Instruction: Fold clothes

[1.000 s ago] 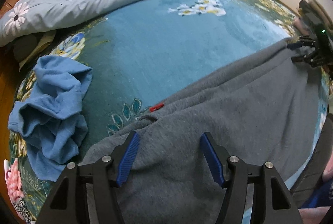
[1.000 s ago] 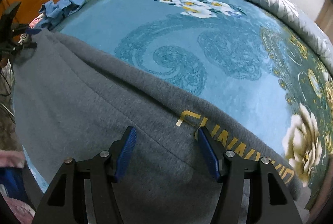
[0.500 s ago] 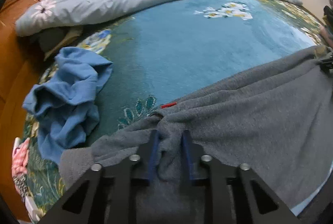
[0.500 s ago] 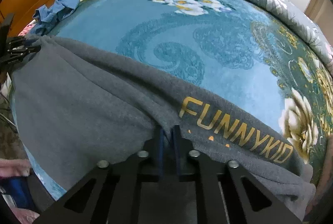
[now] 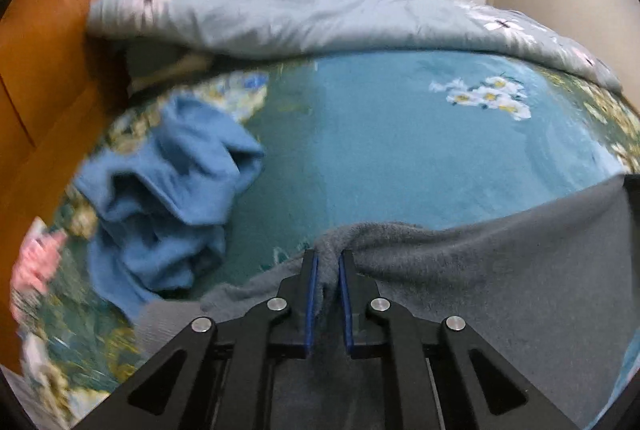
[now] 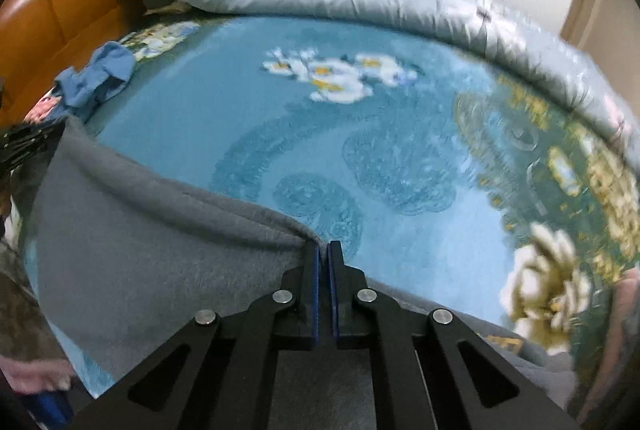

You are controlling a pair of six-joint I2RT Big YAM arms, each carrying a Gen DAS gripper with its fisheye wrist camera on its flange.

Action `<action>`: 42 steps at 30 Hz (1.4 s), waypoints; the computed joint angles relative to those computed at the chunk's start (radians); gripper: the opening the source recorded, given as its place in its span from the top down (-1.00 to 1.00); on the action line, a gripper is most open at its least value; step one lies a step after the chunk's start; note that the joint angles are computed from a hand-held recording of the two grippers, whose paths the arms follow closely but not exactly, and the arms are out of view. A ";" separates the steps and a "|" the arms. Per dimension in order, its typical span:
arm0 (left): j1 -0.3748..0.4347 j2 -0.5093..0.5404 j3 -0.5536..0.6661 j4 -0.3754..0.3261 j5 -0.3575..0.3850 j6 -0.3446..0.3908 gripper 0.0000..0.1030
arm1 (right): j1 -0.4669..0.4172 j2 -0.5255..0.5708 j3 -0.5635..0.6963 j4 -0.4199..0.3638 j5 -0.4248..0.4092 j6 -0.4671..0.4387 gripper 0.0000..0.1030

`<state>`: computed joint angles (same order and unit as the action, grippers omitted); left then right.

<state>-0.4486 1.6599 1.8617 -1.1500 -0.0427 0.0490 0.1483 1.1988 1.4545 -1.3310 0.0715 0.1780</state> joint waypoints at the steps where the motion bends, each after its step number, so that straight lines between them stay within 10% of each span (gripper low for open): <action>1: -0.001 0.008 -0.005 -0.001 -0.004 -0.003 0.78 | -0.008 0.009 -0.011 0.001 -0.014 0.009 0.93; 8: -0.002 0.015 -0.006 -0.001 0.015 -0.059 0.65 | -0.024 -0.017 -0.060 0.055 -0.021 0.074 0.80; 11: 0.003 -0.031 -0.035 0.014 0.070 -0.076 0.21 | -0.009 -0.074 -0.080 0.094 0.035 0.129 0.43; 19: -0.086 -0.180 -0.155 0.148 0.138 -0.209 -0.31 | -0.077 -0.436 -0.249 0.100 0.162 0.348 0.19; 23: -0.165 -0.148 -0.146 0.124 0.295 -0.253 -0.31 | -0.431 -0.679 -0.397 0.095 -0.072 0.526 -0.06; 28: -0.235 -0.106 -0.128 0.060 0.319 -0.255 -0.31 | -0.990 -0.797 -0.529 0.128 -0.602 0.473 -0.06; 30: -0.243 -0.104 -0.139 0.047 0.318 -0.269 -0.31 | -1.087 -0.805 -0.567 0.168 -0.715 0.497 -0.06; 36: -0.212 -0.137 -0.203 0.010 0.294 -0.364 -0.31 | -0.972 -0.793 -0.617 0.309 -0.626 0.615 -0.05; 42: -0.176 -0.166 -0.226 0.004 0.291 -0.435 -0.31 | -0.913 -0.745 -0.596 0.377 -0.621 0.686 0.64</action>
